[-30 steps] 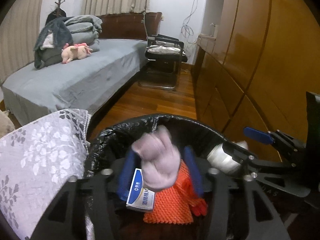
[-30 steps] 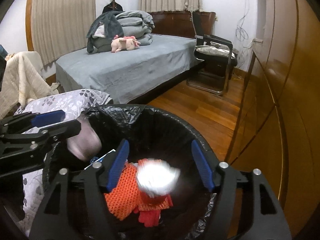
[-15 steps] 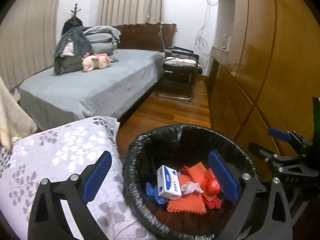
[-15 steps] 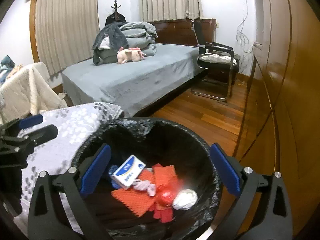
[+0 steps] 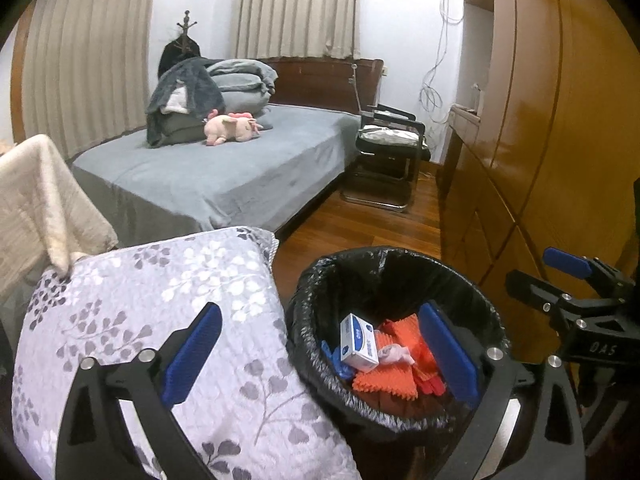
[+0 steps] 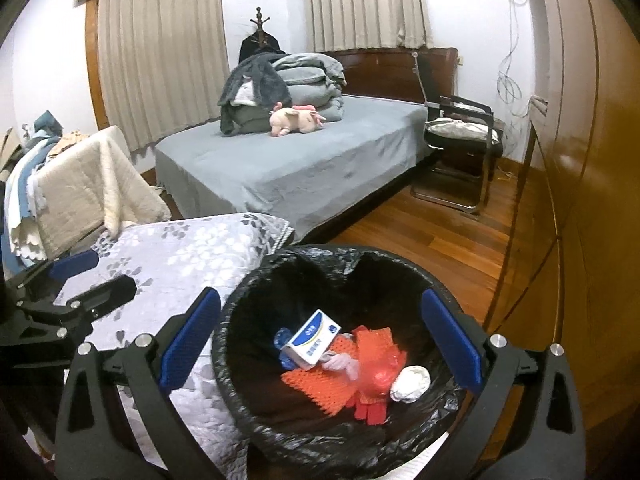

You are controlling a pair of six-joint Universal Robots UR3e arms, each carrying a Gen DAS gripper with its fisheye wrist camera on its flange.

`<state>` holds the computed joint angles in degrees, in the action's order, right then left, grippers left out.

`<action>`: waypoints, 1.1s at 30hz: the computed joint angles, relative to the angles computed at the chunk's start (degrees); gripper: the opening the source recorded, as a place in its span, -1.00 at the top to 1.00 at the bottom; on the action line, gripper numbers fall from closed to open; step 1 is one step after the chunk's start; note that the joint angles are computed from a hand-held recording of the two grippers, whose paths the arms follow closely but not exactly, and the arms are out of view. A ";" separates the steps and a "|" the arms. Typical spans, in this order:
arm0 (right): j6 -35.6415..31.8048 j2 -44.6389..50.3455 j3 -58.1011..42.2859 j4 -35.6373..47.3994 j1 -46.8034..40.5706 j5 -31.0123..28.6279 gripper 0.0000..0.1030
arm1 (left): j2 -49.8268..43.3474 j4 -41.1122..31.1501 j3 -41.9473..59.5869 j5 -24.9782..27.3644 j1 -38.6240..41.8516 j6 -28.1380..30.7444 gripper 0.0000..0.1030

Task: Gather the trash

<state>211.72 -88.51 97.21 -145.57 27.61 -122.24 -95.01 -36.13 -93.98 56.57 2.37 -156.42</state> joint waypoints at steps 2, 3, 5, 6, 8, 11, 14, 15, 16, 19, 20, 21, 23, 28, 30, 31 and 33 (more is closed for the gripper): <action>0.53 0.15 -1.44 1.53 0.91 -0.23 -0.89 | 2.15 -0.91 -1.33 0.03 0.97 0.31 -0.88; 0.69 0.17 -1.96 2.02 1.37 -0.36 -0.89 | 3.26 -1.10 -2.16 -0.16 1.57 0.32 -0.88; 0.82 0.57 -3.33 3.06 2.53 -1.04 -0.89 | 5.16 -1.57 -3.54 -0.76 2.52 0.54 -0.88; 0.74 0.85 -4.02 3.43 3.18 -1.47 -0.90 | 6.26 -1.70 -4.30 -1.01 3.10 0.65 -0.88; 0.73 1.33 -5.24 4.25 4.18 -2.08 -0.89 | 7.89 -1.80 -5.38 -1.48 4.00 0.94 -0.88; 0.89 1.94 -6.89 5.12 5.64 -2.73 -0.90 | 10.09 -2.29 -6.32 -1.97 5.10 1.27 -0.88; 0.55 2.84 -8.86 6.12 7.00 -3.72 -0.89 | 12.07 -2.18 -7.47 -2.24 6.15 1.30 -0.88; 0.54 3.13 -9.41 6.37 7.44 -4.02 -0.89 | 12.62 -2.32 -7.69 -2.38 6.47 1.39 -0.88; 0.46 3.34 -9.97 6.61 7.79 -4.24 -0.89 | 13.21 -2.42 -8.10 -2.65 6.81 1.51 -0.88; 0.46 3.94 -11.13 7.17 8.65 -4.96 -0.89 | 14.91 -2.73 -9.12 -3.21 7.77 1.82 -0.88; 0.37 4.11 -11.51 7.30 8.90 -5.15 -0.90 | 15.31 -2.84 -9.31 -3.38 8.00 1.85 -0.88; 0.31 4.18 -11.71 7.39 9.05 -5.24 -0.89 | 15.63 -2.83 -9.44 -3.40 8.10 1.72 -0.88; 0.41 4.30 -11.92 7.54 9.40 -5.51 -0.89 | 16.09 -3.12 -9.68 -3.99 8.72 1.81 -0.88; 0.30 4.93 -13.02 7.89 9.83 -5.93 -0.89 | 17.59 -3.72 -10.23 -4.89 9.75 1.97 -0.88; 0.23 5.41 -13.74 8.12 10.13 -6.16 -0.90 | 18.05 -3.91 -10.41 -5.28 10.20 2.12 -0.88; 0.12 5.60 -14.01 8.13 10.22 -6.21 -0.89 | 18.33 -4.08 -10.48 -5.53 10.46 2.16 -0.88; 0.14 5.70 -14.21 8.25 10.34 -6.28 -0.89 | 18.48 -4.22 -10.34 -5.56 10.52 1.91 -0.88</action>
